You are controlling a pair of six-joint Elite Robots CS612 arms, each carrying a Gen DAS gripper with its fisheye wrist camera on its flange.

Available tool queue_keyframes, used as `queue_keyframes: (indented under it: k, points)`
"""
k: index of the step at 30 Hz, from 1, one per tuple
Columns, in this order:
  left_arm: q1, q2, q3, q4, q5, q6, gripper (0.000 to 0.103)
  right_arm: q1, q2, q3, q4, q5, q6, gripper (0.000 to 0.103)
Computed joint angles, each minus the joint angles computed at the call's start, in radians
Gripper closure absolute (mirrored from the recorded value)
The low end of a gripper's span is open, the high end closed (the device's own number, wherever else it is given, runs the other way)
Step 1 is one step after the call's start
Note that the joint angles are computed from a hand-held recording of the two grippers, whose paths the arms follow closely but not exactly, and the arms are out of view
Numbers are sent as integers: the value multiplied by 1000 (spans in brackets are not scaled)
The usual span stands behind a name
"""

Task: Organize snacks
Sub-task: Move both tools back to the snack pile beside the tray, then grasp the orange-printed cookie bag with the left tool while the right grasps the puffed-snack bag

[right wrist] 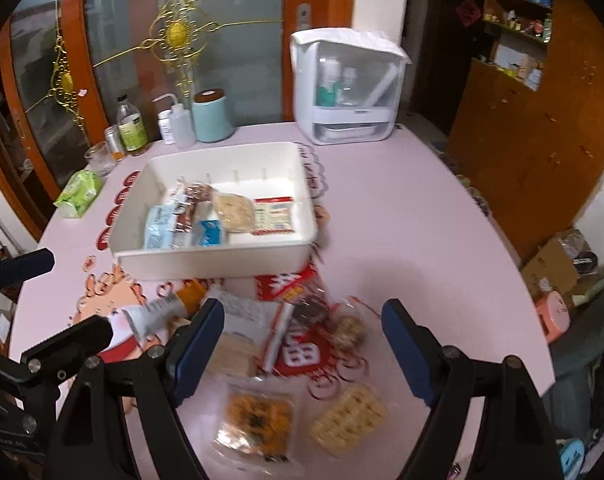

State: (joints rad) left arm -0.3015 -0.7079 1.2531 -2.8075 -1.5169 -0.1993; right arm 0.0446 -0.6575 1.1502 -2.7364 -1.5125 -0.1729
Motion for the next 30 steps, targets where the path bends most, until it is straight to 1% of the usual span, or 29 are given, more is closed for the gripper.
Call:
queue_keyframes:
  k: [2, 6, 10, 13, 18, 21, 24, 25, 26, 28, 30]
  points:
    - [-5, -6, 15, -1, -17, 15, 1, -8, -17, 31, -8, -8, 0, 21]
    - [-19, -18, 43, -3, -36, 36, 1, -28, -35, 68, 25, -8, 23, 21]
    - [-34, -23, 61, -6, -31, 49, 1, -53, -46, 96, 92, 9, 81, 21]
    - [-45, -15, 55, 16, -32, 44, 1, -67, -39, 99, 128, 25, 121, 21]
    - [-68, 12, 35, 59, 2, 13, 1, -90, 3, 46, 261, 78, 198, 21]
    - [-77, 43, 8, 93, 2, -18, 1, -101, 39, 2, 340, 115, 254, 21]
    - [-87, 76, -25, 149, 22, -50, 1, -109, 73, -43, 434, 161, 304, 21]
    - [-89, 88, -35, 170, 21, -66, 1, -113, 88, -64, 474, 189, 311, 21]
    - [-90, 97, -43, 184, 15, -81, 1, -113, 99, -79, 500, 200, 312, 21]
    - [-90, 116, -60, 214, -1, -116, 1, -110, 122, -113, 560, 199, 312, 21]
    - [-89, 135, -80, 248, -22, -157, 1, -108, 134, -128, 583, 204, 320, 21]
